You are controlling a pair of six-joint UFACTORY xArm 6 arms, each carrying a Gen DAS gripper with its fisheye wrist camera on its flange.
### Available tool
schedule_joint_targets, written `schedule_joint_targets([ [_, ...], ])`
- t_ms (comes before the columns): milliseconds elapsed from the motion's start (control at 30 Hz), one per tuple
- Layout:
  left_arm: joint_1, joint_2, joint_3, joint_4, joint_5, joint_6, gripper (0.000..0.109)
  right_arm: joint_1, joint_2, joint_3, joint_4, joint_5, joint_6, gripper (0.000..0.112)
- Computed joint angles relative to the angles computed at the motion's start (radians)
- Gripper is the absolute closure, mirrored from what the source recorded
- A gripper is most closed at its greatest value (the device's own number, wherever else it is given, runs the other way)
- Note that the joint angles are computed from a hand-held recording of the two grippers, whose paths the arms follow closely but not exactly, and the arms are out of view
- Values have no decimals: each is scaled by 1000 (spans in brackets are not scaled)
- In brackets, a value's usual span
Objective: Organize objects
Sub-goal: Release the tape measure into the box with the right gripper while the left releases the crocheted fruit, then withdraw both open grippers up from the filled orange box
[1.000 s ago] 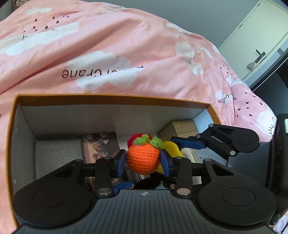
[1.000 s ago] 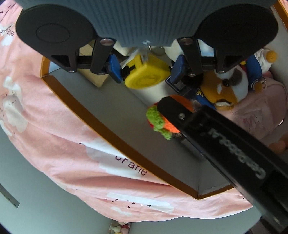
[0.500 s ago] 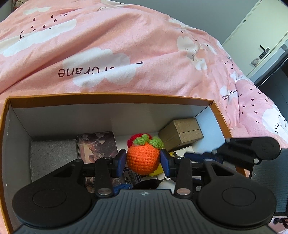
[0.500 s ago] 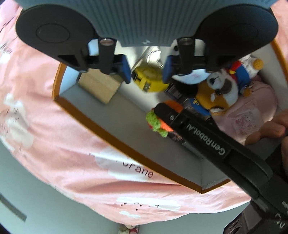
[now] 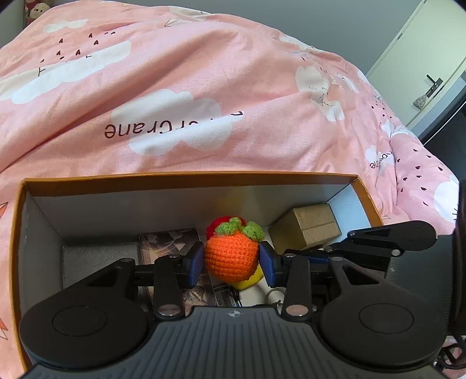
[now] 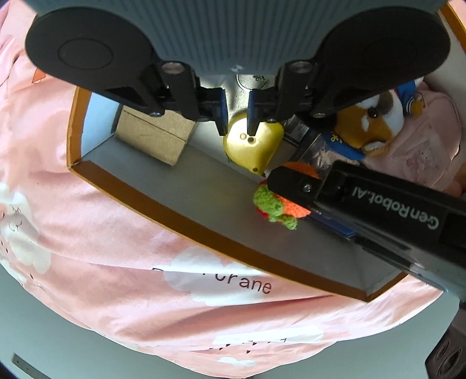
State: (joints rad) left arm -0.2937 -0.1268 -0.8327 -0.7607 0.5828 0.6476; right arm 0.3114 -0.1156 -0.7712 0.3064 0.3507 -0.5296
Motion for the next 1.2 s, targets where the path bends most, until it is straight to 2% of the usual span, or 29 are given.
schedule_joint_targets([
  [233,-30,27,-8,26,-16,-9,62,-17,-64,43,10,-4,-4,98],
  [400,-40,31,-23,-34,64,33,63,-38,-139,88,23,-8,-14,98],
  [567,-44,65,-60,-30,156,-14,62,-52,-193,141,-75,-72,37,94],
  [733,-56,68,-57,1,148,-64,62,-57,-229,175,-71,-62,40,93],
  [800,-53,65,-59,5,157,-67,56,-50,-223,176,-90,-69,64,93],
  [900,-49,53,-57,13,166,-68,54,-46,-202,170,-83,-79,66,93],
  [967,-50,30,-39,21,150,-71,54,-45,-277,207,-116,-41,104,92],
  [1100,-55,-60,24,21,98,-42,52,-44,-291,216,-116,-34,118,90],
  [1167,-57,-118,60,19,71,-30,48,-41,-316,225,-118,-21,133,78],
  [1200,-57,-153,82,20,53,-22,45,-38,-330,231,-123,-19,145,76],
])
